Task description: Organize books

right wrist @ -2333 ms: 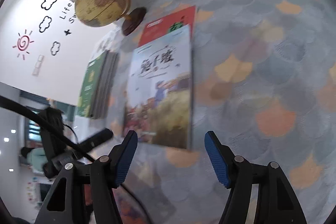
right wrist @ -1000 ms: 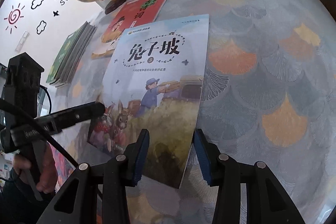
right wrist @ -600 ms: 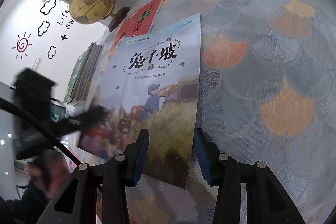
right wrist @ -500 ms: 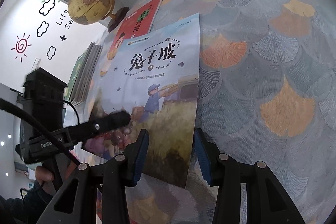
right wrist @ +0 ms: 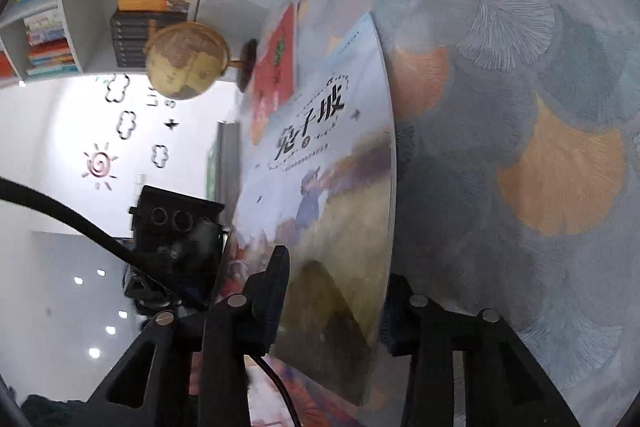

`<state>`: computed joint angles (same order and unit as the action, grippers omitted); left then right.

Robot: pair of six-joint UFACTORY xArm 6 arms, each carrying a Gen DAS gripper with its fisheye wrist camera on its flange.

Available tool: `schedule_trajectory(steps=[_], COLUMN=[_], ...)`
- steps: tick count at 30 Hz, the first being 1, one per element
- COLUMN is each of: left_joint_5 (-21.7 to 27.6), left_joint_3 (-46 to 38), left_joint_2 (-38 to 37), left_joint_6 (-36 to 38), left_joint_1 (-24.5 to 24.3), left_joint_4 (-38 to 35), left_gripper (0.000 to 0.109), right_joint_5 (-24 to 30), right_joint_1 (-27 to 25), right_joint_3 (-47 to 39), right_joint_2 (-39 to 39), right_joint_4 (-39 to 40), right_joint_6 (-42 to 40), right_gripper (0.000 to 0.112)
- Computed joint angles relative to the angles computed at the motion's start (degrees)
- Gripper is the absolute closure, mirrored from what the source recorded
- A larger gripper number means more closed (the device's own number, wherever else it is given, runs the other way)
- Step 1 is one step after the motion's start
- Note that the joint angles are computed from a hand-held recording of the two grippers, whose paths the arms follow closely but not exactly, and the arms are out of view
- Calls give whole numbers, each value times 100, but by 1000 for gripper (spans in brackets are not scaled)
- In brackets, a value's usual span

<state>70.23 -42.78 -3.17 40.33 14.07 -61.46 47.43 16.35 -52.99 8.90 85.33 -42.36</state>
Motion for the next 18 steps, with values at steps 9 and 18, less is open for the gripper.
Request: schedule_trajectory(steps=[9, 18], left_joint_5=[-2624, -1896], left_joint_3=[918, 904], left_joint_2=[-1529, -2219], left_joint_6=[-790, -226], left_joint_1=[-1588, -860], left_joint_4=[2678, 2358], left_gripper=[66, 65], right_joint_5=[-2259, -2605], right_joint_1=[1356, 1805], right_joint_3=[280, 536], right_joint_2=[-597, -1284], right_joint_4=[-3291, -4267], right_joint_6=[879, 1201], right_gripper=[89, 89])
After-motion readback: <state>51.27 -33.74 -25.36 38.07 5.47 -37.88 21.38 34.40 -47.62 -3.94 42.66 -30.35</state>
